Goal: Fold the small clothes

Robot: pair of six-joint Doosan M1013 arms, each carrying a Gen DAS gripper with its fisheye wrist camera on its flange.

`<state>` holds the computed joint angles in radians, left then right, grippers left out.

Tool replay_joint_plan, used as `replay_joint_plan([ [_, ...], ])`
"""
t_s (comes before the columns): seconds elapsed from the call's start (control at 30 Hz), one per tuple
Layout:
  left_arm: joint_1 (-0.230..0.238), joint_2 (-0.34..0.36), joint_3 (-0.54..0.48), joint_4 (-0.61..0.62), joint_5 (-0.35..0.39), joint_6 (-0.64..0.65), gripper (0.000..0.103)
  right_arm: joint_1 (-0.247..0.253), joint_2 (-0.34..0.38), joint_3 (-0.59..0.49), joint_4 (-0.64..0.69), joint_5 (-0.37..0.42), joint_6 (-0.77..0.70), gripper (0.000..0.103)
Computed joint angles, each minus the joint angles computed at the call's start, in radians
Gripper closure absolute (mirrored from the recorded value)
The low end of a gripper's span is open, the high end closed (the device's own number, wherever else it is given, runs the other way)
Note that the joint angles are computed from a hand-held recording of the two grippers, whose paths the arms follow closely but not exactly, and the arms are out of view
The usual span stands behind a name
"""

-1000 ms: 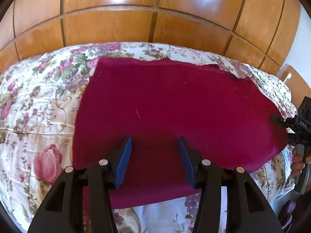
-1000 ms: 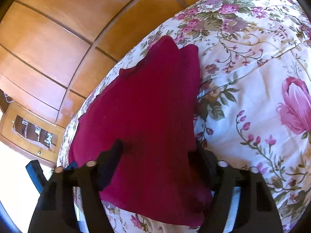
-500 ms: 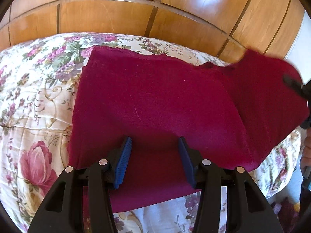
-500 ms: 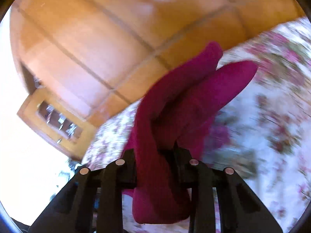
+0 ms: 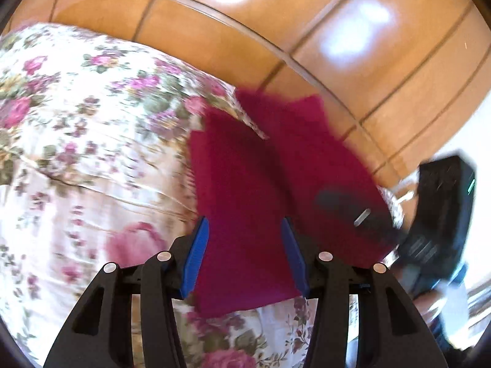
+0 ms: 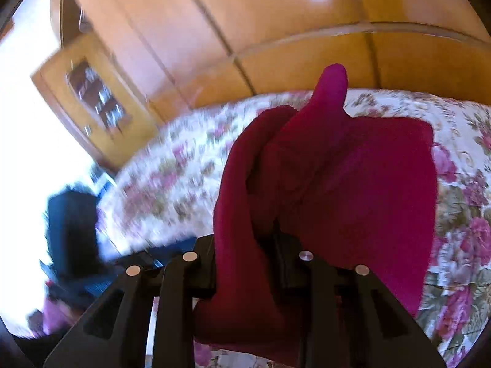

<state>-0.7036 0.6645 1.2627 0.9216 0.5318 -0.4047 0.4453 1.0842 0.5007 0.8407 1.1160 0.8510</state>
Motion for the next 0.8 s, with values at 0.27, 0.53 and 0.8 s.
replay_joint_plan([
  [0.27, 0.029, -0.054, 0.091, 0.183, -0.114, -0.281, 0.055, 0.02, 0.007, 0.027, 0.04, 0.063, -0.149, 0.024],
  [0.53, 0.064, -0.027, 0.027, -0.016, -0.218, -0.076, 0.055, -0.032, -0.124, 0.267, 0.147, 0.041, -0.299, 0.025],
  [0.8, 0.103, 0.043, -0.093, -0.595, -0.182, 0.456, 0.047, -0.072, -0.209, 0.431, 0.131, -0.144, -0.292, 0.024],
])
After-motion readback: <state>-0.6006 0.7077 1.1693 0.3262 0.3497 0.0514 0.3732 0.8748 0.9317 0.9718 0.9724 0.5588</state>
